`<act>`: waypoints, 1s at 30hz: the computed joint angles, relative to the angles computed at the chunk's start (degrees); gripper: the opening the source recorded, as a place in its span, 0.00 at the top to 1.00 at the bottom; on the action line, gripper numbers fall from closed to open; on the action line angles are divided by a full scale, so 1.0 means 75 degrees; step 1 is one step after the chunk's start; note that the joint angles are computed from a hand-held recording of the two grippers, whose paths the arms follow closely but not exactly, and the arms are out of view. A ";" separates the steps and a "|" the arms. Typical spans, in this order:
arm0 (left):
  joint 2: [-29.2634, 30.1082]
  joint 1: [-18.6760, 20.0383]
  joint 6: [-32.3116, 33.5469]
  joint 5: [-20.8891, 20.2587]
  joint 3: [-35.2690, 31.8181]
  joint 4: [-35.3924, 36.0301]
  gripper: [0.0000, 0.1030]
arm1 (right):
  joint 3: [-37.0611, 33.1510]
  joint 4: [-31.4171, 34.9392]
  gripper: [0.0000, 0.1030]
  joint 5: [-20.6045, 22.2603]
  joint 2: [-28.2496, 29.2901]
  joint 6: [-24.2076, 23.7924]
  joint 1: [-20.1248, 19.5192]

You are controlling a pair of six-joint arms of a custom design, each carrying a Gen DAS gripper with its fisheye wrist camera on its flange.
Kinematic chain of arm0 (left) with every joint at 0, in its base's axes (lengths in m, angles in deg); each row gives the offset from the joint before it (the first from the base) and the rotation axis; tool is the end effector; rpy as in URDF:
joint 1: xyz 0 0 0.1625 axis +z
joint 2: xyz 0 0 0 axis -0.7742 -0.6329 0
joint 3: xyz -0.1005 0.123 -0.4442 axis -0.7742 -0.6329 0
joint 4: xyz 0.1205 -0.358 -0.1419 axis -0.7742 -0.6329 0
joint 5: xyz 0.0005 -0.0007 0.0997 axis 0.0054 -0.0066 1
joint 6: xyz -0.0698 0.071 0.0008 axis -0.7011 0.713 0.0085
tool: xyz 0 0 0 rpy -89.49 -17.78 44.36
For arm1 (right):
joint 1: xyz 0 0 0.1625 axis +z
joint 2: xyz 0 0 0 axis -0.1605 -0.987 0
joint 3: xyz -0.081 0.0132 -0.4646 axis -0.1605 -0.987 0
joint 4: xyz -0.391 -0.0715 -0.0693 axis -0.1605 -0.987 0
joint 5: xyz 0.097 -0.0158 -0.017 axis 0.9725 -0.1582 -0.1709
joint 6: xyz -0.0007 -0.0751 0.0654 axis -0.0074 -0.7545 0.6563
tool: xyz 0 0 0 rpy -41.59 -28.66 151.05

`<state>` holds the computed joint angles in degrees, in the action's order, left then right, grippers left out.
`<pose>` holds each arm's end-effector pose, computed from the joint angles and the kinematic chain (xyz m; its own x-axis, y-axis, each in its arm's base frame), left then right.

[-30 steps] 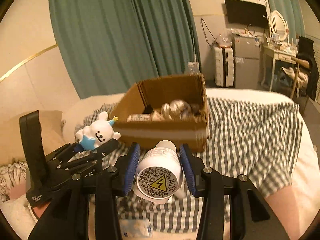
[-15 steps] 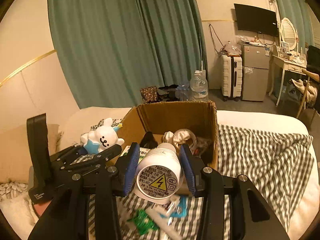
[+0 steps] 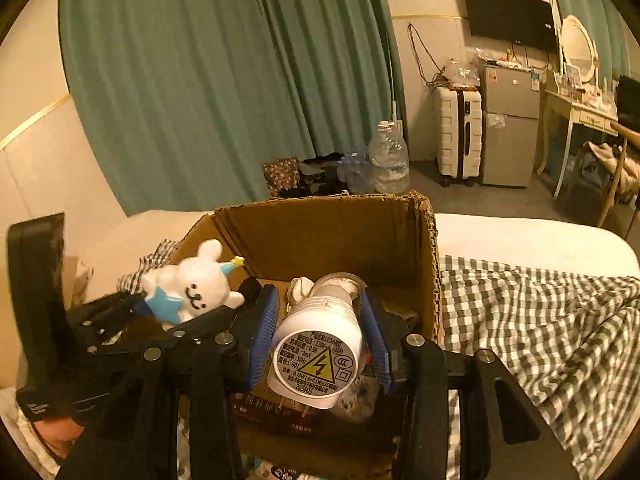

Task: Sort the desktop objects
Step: 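Carry figurine and bottle into the cardboard box and open both tools, then move both open tools back toward the tissue pack and plastic cup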

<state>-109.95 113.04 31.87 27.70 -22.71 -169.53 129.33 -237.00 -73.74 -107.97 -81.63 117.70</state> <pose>-0.2226 -0.8275 0.2831 -0.7573 0.3080 -0.5758 0.5941 0.6910 -0.4118 0.3626 -0.8005 0.1911 -0.8379 -0.2005 0.5076 -0.5059 0.6341 -0.5847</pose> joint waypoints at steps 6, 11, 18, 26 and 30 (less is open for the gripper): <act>-0.0046 0.0048 -0.0464 -0.0268 0.0073 0.0331 0.16 | 0.0536 -0.0473 0.37 0.0333 -0.0351 0.0223 -0.0054; -0.0478 -0.0214 -0.0057 0.0224 0.0903 -0.0082 0.11 | 0.1025 -0.0727 0.37 0.0273 -0.0723 0.0356 0.0032; -0.1623 -0.0612 -0.0429 0.0385 0.2583 -0.1508 0.01 | 0.2737 -0.1520 0.37 0.0096 -0.1681 0.0556 0.0395; -0.2704 -0.1243 -0.1083 0.0997 0.4190 -0.1980 0.00 | 0.4601 -0.1865 0.37 -0.0482 -0.2449 0.1474 0.0691; -0.3112 -0.1351 -0.1696 0.1067 0.5040 -0.1915 0.00 | 0.5392 -0.1939 0.37 -0.0845 -0.2738 0.1875 0.0733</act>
<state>-133.29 102.91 19.14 35.70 15.09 -183.89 169.77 -251.55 -80.08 -128.51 -67.57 123.20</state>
